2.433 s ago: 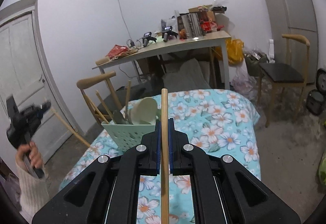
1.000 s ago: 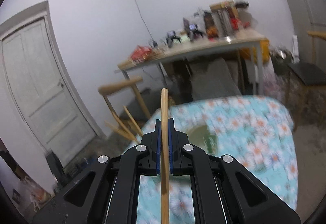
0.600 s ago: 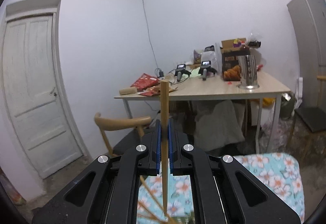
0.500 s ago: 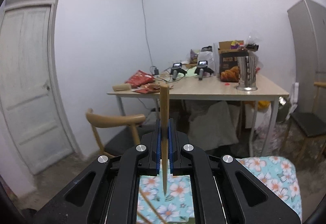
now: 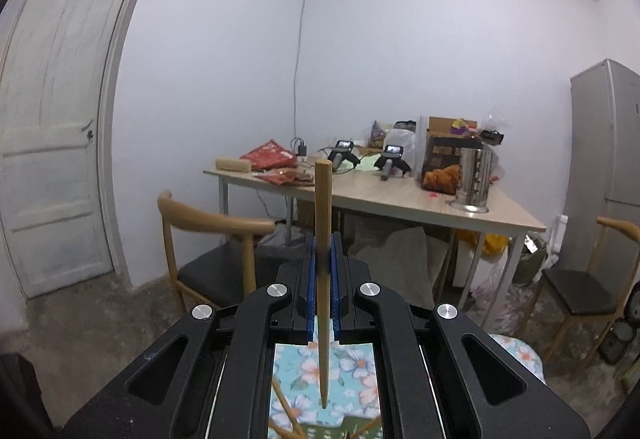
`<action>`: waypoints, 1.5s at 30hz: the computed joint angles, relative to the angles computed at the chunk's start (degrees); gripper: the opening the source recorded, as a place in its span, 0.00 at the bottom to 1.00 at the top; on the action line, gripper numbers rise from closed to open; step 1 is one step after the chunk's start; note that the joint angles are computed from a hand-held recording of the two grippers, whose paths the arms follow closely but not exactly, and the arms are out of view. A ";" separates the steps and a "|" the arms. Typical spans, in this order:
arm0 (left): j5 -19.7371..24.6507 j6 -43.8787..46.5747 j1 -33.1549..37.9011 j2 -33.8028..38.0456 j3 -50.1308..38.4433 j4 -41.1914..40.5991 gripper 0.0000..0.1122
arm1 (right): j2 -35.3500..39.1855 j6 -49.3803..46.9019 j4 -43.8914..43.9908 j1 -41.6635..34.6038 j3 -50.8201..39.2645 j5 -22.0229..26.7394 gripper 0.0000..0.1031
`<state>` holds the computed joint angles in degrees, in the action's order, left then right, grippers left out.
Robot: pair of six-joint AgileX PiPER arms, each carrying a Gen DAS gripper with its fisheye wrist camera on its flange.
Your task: Organize utensils
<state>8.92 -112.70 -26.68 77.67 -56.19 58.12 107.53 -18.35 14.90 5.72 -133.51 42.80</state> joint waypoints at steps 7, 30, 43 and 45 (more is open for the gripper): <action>0.95 -3.37 -0.94 0.56 -0.18 3.06 0.62 | -2.21 -1.85 5.66 -2.49 9.50 0.97 0.05; 10.90 26.46 -8.71 8.75 -13.06 -16.92 0.62 | -24.14 -31.33 41.18 -24.63 46.88 1.26 0.51; 12.74 64.80 -10.40 25.66 -33.34 -34.63 0.72 | -3.08 -28.24 39.06 -34.12 35.21 17.69 0.64; 11.47 65.30 -9.50 25.88 -33.51 -35.53 0.69 | -1.16 -29.45 39.34 -34.26 33.47 19.57 0.64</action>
